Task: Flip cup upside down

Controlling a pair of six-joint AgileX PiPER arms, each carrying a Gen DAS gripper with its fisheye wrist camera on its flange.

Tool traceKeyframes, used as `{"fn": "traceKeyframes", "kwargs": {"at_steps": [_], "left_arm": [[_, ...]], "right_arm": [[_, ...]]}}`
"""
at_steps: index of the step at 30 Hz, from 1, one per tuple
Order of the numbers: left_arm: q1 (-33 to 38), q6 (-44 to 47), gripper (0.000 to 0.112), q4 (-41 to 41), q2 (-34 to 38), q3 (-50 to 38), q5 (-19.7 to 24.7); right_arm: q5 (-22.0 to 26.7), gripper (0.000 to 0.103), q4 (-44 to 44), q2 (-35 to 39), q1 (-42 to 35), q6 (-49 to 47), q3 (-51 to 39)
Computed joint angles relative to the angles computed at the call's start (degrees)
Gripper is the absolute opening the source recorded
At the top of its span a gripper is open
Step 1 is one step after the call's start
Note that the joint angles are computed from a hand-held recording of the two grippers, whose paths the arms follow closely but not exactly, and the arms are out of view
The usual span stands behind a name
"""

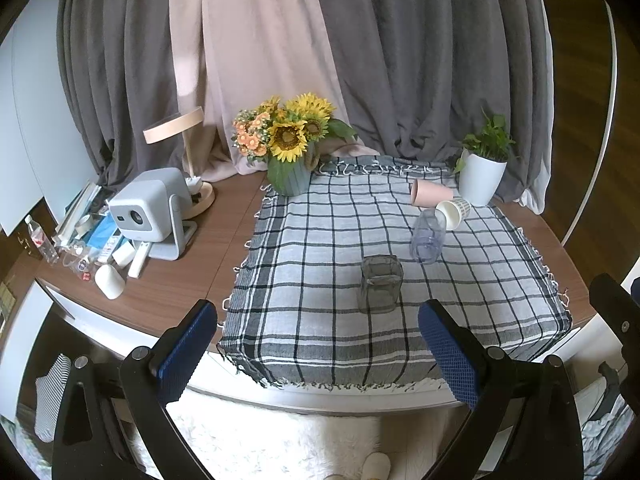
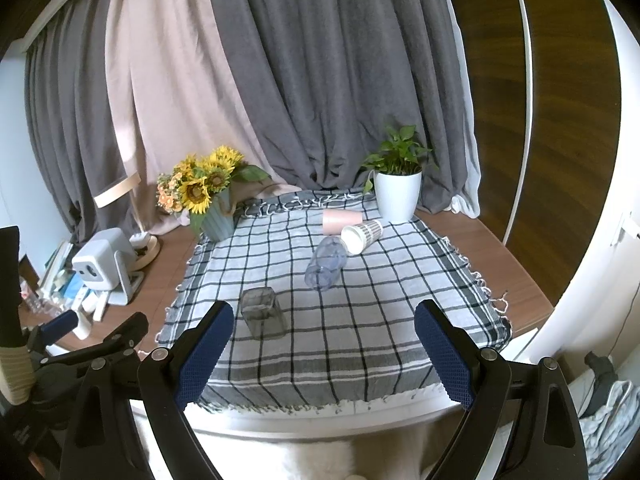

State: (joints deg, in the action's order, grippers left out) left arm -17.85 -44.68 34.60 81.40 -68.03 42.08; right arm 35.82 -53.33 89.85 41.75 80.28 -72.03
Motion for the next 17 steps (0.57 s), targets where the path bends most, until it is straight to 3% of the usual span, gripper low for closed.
{"fn": "traceKeyframes", "kwargs": {"at_steps": [17], "left_arm": [[0.38, 0.41, 0.103, -0.17, 1.08, -1.11, -0.09]], "right_arm": [[-0.19, 0.092, 0.46, 0.49, -0.28, -0.68, -0.51]]}}
